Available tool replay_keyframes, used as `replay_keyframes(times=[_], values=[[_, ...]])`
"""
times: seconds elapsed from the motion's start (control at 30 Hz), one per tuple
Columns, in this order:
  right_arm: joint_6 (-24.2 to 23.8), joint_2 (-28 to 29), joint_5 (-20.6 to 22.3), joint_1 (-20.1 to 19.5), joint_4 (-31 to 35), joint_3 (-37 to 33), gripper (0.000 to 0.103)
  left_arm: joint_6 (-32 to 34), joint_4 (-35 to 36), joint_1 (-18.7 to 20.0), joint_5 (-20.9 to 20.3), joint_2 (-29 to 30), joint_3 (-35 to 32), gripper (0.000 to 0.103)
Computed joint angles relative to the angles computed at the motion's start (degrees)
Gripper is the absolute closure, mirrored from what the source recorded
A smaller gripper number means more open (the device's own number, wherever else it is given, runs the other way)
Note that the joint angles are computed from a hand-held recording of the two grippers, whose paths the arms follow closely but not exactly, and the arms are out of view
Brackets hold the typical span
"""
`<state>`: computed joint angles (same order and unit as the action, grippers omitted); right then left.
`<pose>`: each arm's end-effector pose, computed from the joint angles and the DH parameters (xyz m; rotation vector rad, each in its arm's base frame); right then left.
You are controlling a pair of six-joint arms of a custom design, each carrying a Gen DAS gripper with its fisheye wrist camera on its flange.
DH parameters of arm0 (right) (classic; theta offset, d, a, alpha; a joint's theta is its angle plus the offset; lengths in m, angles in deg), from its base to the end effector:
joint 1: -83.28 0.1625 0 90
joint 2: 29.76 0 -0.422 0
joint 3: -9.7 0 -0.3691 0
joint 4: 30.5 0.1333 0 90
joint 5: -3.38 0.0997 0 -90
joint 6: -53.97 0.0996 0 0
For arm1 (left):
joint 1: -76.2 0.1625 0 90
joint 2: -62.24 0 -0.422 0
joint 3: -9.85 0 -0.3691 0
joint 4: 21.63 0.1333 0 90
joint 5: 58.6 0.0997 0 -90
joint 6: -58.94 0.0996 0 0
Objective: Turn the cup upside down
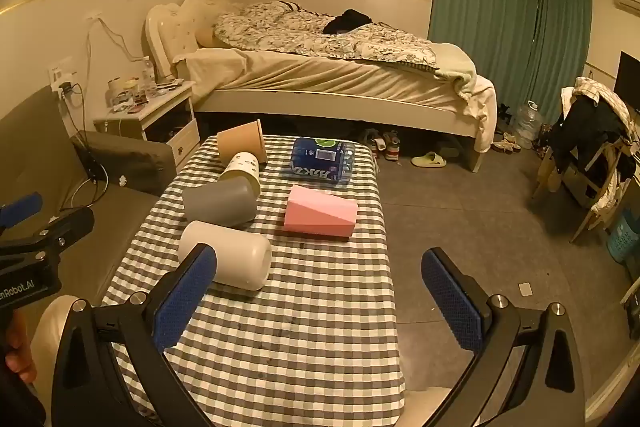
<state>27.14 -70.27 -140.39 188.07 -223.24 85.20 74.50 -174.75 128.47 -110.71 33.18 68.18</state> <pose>0.2338 -0.6782 0.2950 0.0687 -1.9545 1.1376 -0.3464 -0.7655 0.1773 0.8740 2.3152 -0.8974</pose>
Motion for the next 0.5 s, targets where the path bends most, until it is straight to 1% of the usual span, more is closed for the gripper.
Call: replay_keyframes(times=[0.07, 0.13, 0.2, 0.5], values=[[0.1, 0.0, 0.0, 0.0, 0.2, 0.0, 0.000, 0.6, -0.2, -0.1, 0.1, 0.2, -0.1, 0.000], [0.2, -0.1, 0.0, 0.0, 0.2, 0.1, 0.000, -0.4, -0.2, -0.2, 0.0, 0.3, -0.7, 0.000], [0.2, -0.1, -0.1, 0.0, 0.1, 0.2, 0.000, -0.1, -1.0, -0.2, -0.1, -0.1, 0.0, 0.000], [0.4, -0.2, -0.2, 0.2, 0.2, 0.4, 0.000, -0.2, -0.2, -0.6, -0.2, -0.4, -0.3, 0.000]])
